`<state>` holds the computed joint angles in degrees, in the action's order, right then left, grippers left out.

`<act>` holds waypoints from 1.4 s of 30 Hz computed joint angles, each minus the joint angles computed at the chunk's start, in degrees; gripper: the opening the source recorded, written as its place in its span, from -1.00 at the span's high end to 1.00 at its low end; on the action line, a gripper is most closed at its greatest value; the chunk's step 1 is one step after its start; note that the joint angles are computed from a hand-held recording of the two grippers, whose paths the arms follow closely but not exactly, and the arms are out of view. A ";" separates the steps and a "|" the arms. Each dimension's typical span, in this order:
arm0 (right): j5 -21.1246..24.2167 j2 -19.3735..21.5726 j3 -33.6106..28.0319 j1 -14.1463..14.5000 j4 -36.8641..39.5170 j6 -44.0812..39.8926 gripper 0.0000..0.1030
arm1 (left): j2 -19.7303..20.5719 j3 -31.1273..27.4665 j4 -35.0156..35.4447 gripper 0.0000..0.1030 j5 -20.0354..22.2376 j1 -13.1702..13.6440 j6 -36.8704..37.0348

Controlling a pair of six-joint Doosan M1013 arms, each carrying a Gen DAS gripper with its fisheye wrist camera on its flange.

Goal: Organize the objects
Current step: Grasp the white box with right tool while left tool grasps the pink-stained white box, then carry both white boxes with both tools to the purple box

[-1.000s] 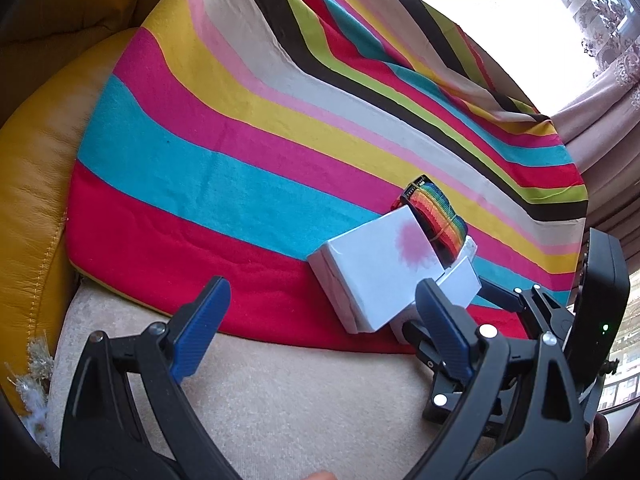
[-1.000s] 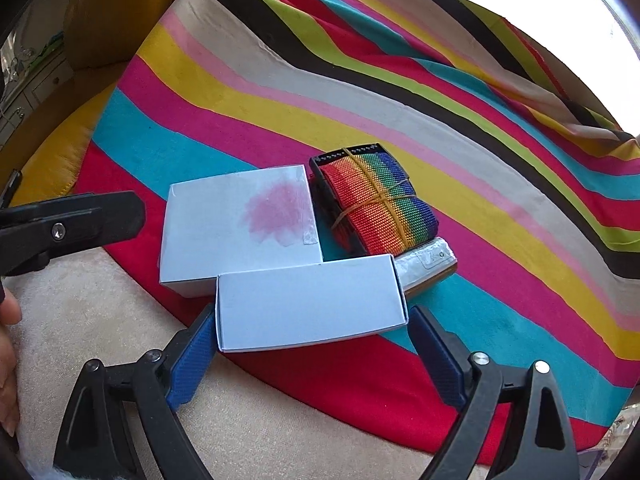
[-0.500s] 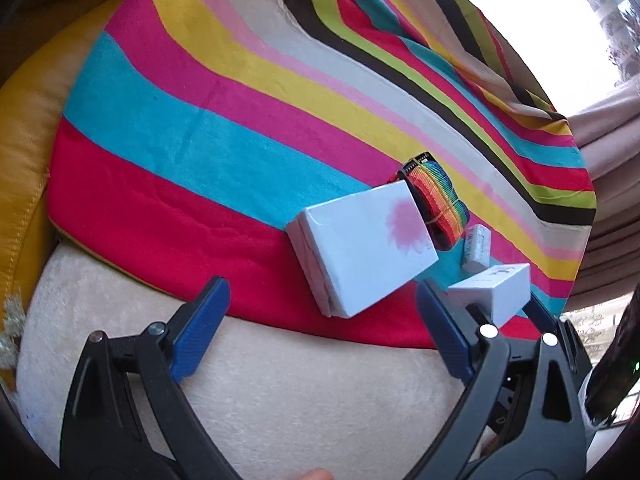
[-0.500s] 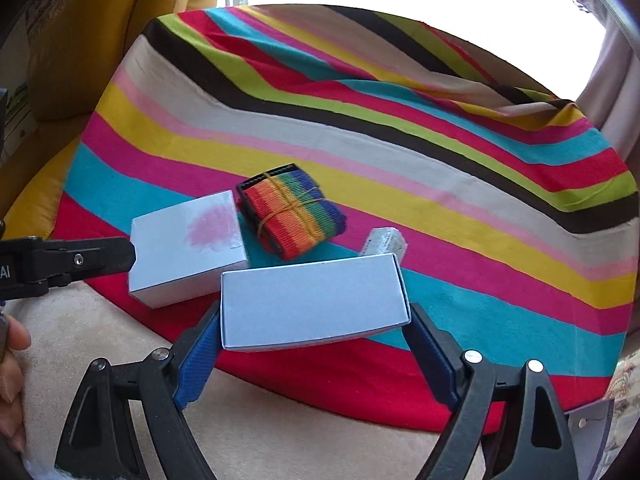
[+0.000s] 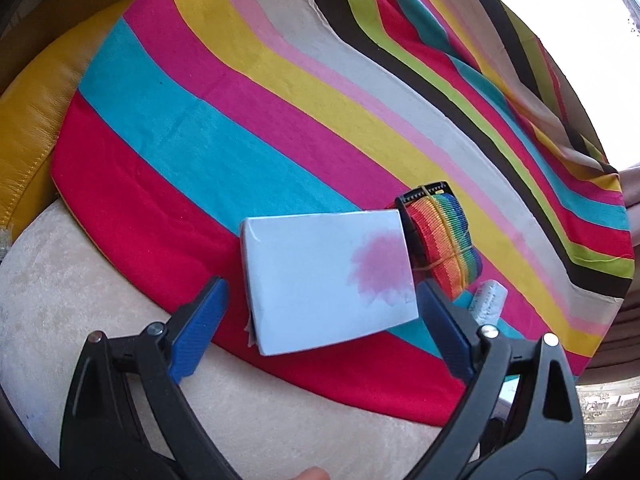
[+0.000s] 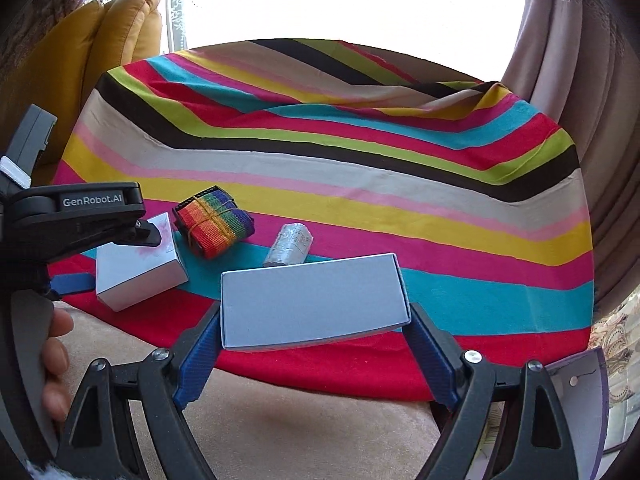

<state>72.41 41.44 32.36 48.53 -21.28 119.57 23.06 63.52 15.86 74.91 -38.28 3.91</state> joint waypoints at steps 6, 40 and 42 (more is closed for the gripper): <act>-2.04 -0.95 2.01 -0.29 1.13 1.00 -0.70 | 1.75 -1.61 -0.50 -1.00 2.67 0.27 0.88; -4.11 -3.49 6.47 -0.92 1.75 6.85 -0.70 | -4.79 6.85 -4.85 -0.53 -5.47 -1.01 12.50; -4.21 -3.61 6.67 -0.97 1.83 7.26 -0.70 | -6.23 8.62 -4.46 -0.41 -8.37 -1.53 9.86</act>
<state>68.20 37.83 39.03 47.55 -19.45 126.83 16.83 72.13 11.40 66.55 -39.81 13.77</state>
